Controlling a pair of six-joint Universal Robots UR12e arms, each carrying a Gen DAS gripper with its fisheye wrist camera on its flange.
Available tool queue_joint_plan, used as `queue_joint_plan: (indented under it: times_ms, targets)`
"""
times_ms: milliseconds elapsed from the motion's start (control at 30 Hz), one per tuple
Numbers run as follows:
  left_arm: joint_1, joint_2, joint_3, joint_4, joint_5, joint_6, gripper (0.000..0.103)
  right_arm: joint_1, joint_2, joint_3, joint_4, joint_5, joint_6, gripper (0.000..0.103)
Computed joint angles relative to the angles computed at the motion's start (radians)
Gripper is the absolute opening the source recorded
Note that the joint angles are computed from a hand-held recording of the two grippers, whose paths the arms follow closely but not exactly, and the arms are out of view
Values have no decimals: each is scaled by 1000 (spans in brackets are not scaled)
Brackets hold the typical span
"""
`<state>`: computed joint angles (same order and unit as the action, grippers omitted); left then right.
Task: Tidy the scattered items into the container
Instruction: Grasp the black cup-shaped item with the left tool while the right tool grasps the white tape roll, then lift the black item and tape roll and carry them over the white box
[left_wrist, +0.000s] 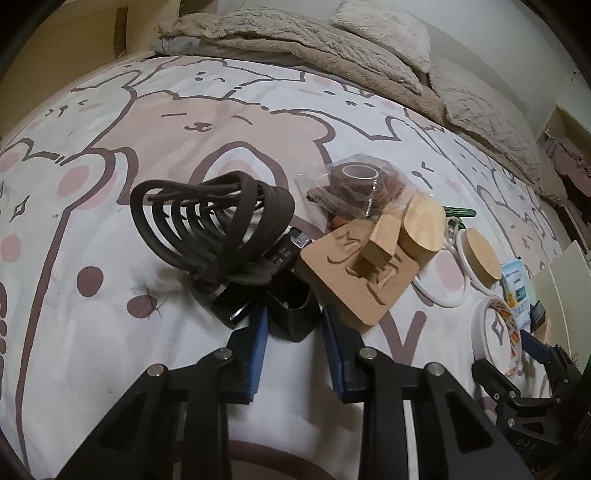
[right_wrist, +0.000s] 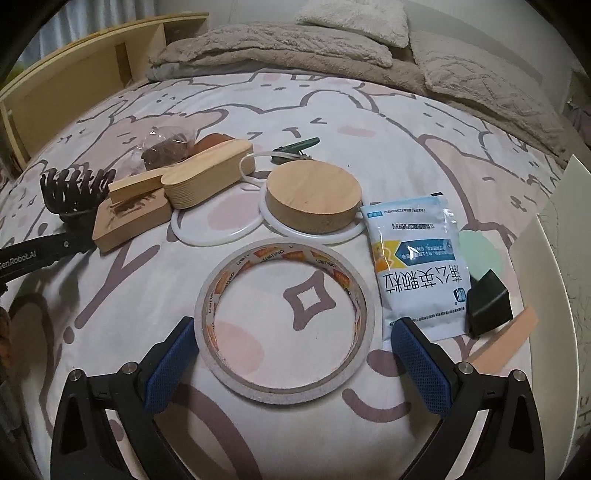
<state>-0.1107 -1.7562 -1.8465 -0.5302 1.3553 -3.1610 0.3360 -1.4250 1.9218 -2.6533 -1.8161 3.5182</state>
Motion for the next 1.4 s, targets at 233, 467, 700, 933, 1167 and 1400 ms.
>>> queue_joint_plan:
  times_ms: [233,467,700,933,1167,1400]
  targets:
    - [-4,32,-29,-17,0,20,30,9,-30,33,-21,22,-5,89]
    - [-17,85,-76,-45,-1,67,30,28,-66,69,-7,8,12,89]
    - [-37,118,-106,-58,2,98,30,50,-96,99,0,-12,30,89]
    - [-54,145,-134,-56,11,116,30,67,-117,120,5,-31,50,89]
    - [-69,161,-141,-61,22,121,30,78,-136,136,-1,-40,73,88]
    - [-67,180,-143,-52,6,120,30,79,-157,136,-12,-56,87,88]
